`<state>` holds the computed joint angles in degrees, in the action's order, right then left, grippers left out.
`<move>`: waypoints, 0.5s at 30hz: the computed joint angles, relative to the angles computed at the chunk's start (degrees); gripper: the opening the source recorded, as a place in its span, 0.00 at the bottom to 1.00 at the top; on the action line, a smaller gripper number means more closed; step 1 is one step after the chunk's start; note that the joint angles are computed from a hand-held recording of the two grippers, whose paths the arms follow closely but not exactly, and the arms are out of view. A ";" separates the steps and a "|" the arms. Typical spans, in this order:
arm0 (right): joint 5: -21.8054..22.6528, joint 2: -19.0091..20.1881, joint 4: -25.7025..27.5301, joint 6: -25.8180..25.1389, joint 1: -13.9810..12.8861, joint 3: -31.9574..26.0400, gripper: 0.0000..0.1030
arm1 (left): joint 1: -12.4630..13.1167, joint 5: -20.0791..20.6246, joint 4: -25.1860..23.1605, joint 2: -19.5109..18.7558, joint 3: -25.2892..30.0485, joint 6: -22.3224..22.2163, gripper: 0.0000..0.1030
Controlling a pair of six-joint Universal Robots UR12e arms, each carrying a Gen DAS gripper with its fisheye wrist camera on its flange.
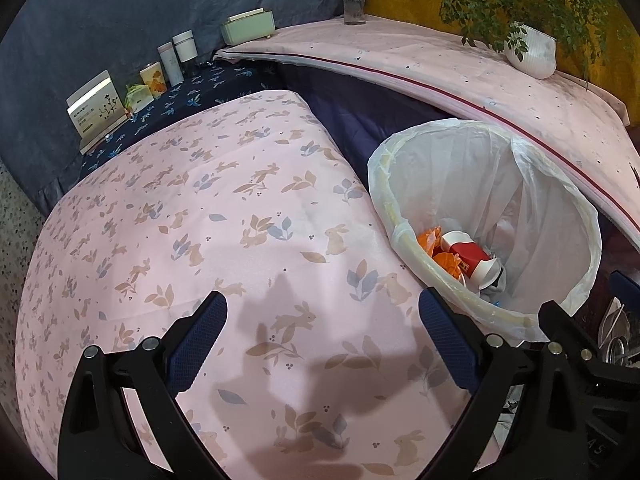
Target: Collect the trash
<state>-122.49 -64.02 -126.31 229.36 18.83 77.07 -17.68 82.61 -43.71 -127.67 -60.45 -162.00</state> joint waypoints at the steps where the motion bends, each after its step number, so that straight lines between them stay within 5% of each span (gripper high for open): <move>1: -0.04 0.02 -0.02 -0.05 0.02 -0.02 0.86 | -0.02 0.10 0.18 0.04 -0.06 -0.09 0.89; 15: -0.51 0.17 0.40 0.14 0.22 -0.53 0.86 | 0.22 0.42 0.12 0.28 -0.18 -0.40 0.89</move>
